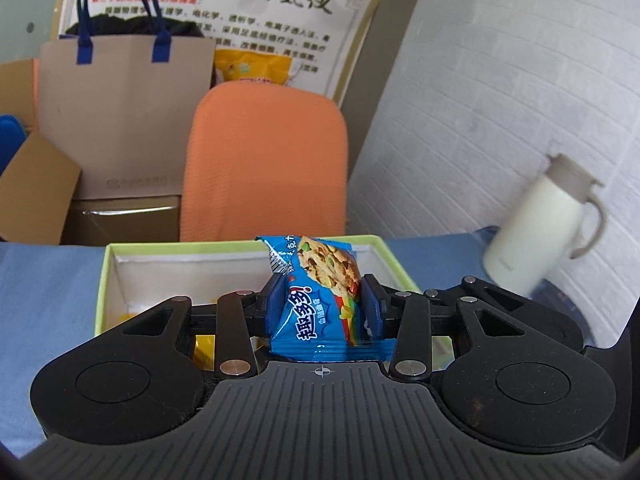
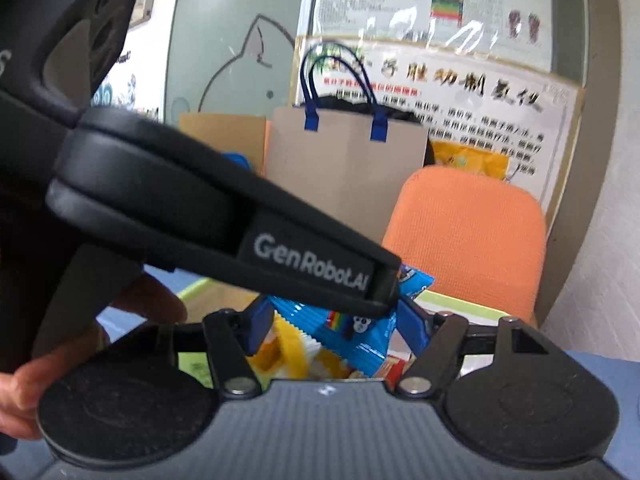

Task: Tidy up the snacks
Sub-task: 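Carry the blue cookie bag into the green box and open the left gripper, then move the left gripper to the yellow cake in red-edged wrapper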

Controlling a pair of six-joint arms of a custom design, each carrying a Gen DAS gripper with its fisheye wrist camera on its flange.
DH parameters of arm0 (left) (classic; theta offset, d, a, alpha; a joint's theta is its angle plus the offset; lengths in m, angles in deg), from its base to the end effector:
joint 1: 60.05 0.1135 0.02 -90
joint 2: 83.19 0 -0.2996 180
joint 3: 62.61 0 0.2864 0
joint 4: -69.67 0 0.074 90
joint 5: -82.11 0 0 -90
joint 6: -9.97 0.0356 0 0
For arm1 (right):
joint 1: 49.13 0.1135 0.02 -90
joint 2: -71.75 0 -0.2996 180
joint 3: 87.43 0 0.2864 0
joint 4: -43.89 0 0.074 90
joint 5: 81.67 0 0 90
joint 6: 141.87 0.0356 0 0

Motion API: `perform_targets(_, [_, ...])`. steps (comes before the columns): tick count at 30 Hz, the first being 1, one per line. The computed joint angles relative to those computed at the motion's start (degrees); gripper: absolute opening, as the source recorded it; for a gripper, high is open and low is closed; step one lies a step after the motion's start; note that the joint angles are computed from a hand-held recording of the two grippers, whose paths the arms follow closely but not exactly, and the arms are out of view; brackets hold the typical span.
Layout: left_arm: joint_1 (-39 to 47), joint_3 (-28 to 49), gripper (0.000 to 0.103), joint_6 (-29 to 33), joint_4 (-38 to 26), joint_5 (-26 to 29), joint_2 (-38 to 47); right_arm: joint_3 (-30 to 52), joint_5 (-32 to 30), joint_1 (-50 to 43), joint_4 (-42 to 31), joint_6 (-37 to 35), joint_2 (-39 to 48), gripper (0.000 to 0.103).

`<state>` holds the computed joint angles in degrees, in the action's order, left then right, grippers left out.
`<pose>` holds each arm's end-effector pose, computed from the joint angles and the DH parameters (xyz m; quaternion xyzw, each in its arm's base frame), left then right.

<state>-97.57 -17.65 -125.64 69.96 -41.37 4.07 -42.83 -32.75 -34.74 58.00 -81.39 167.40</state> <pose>0.2456 -0.1638 0.1506 -0.1786 0.8644 -0.0615 0.4660 0.2946 0.0997 0.1283 -0.4586 0.7185 0.2561 0.4560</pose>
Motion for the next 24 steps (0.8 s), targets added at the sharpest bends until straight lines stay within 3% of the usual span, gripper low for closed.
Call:
perform_targets(3, [4.8, 0.7, 0.032, 1.0, 4.6, 2.6, 6.2, 5.6, 0.8, 1.1, -3.5, 0.5, 6.6, 0.074])
perform_targets(5, [6.2, 0.0, 0.032, -0.6, 4.4, 3.8, 6.0, 4.8, -1.9, -1.3, -3.0, 0.6, 5.5, 0.074])
perform_targets(8, [3.1, -5.1, 0.037, -2.2, 7.5, 1.1, 0.6, 1.3, -7.8, -8.3, -3.3, -1.8, 0.4, 0.089])
perform_targets(10, [-0.8, -7.5, 0.046, -4.5, 6.3, -1.4, -3.5, -1.7, -11.0, -14.8, -5.1, -6.7, -2.9, 0.093])
perform_targets(14, [-10.8, -8.8, 0.047, -10.1, 2.4, -5.9, -6.0, -3.5, -15.4, -28.2, -18.0, -19.3, -3.1, 0.093])
perform_targets(16, [-15.9, -8.1, 0.048, -13.8, 0.9, -7.2, -4.0, -3.0, -15.3, -34.4, -26.2, -27.4, -0.4, 0.093])
perform_targets(19, [-21.9, -6.4, 0.048, -19.2, 1.6, -6.6, 1.5, -5.3, -13.3, -41.5, -26.9, -34.1, 3.0, 0.093])
perform_targets(24, [-27.3, -1.3, 0.048, -26.4, 2.2, -4.5, 11.2, -4.4, -11.8, -45.2, -24.0, -31.8, 8.8, 0.093])
